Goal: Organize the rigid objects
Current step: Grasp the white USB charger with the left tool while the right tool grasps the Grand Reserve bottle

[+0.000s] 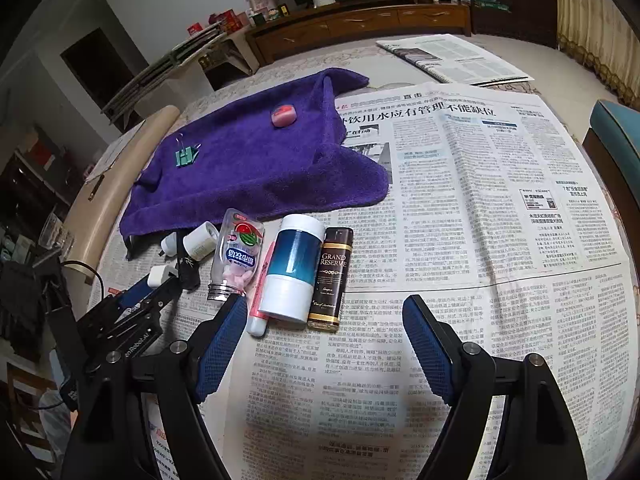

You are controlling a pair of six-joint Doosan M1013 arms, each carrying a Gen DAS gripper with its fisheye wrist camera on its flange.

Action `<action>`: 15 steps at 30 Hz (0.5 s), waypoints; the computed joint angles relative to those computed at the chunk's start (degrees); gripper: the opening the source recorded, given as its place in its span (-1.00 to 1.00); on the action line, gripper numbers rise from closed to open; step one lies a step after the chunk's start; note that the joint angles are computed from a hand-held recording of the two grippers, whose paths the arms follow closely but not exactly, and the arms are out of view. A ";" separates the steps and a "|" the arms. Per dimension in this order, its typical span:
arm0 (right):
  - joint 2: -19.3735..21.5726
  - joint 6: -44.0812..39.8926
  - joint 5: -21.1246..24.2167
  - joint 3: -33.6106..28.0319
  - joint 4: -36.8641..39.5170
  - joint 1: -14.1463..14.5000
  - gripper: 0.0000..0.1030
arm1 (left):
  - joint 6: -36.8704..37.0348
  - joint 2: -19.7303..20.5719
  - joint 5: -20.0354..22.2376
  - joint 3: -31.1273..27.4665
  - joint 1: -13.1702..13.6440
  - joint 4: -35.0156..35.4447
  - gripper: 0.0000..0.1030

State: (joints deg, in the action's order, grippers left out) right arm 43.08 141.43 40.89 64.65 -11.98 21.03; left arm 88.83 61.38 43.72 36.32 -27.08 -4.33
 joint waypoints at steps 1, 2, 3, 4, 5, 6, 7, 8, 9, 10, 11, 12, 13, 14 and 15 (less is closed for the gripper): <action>0.18 -0.14 0.23 -0.21 0.01 0.04 0.54 | 0.14 -0.35 -0.40 0.56 0.08 0.10 -0.17; 0.38 -0.13 0.43 -0.43 -0.21 0.10 0.54 | 0.14 -0.81 -0.93 1.28 0.17 0.52 -0.17; 0.70 0.07 0.96 -0.83 -0.92 0.22 0.54 | 0.16 -1.00 -1.24 1.59 0.22 0.59 -0.17; 1.14 0.40 1.97 -1.45 -2.16 0.40 0.54 | 0.27 -1.29 -1.58 2.07 0.34 0.46 -0.17; 1.55 0.68 2.97 -2.05 -3.26 0.54 0.54 | 0.53 -1.42 -1.40 2.19 0.54 -0.12 -0.17; 2.04 1.14 4.05 -2.71 -4.53 0.69 0.54 | 0.77 -1.56 -1.30 2.39 0.68 -0.72 -0.17; 2.34 1.61 4.60 -3.06 -5.21 0.71 0.54 | 1.32 -1.60 -1.00 2.38 0.88 -1.69 -0.17; 2.51 2.29 4.65 -3.18 -5.59 0.66 0.54 | 1.59 -1.63 -0.85 2.40 0.97 -2.07 -0.17; 2.52 3.58 4.43 -3.09 -6.24 0.61 0.54 | 1.75 -1.84 -1.01 2.77 1.05 -2.35 -0.17; 2.53 4.35 4.51 -3.09 -6.73 0.56 0.54 | 1.85 -1.97 -1.19 3.00 1.11 -2.61 -0.17; 2.72 4.67 5.45 -3.47 -7.36 0.57 0.54 | 2.08 -2.01 -1.19 3.09 1.20 -3.08 -0.17; 3.00 5.66 6.87 -3.93 -8.74 0.64 0.54 | 2.39 -1.91 -0.84 2.90 1.32 -3.74 -0.17; 3.23 6.42 7.90 -4.25 -9.50 0.64 0.54 | 2.43 -1.85 -0.67 2.80 1.35 -3.97 -0.17; 3.58 6.45 8.68 -4.66 -9.36 0.48 0.54 | 2.63 -1.79 -0.53 2.71 1.40 -4.34 -0.17; 3.95 6.04 9.00 -5.13 -8.86 0.35 0.54 | 2.84 -1.78 -0.51 2.72 1.44 -4.62 -0.17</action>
State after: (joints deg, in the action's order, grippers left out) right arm 47.03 147.47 49.89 59.53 -20.85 21.38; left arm 91.67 59.60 43.21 39.04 -25.64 -8.96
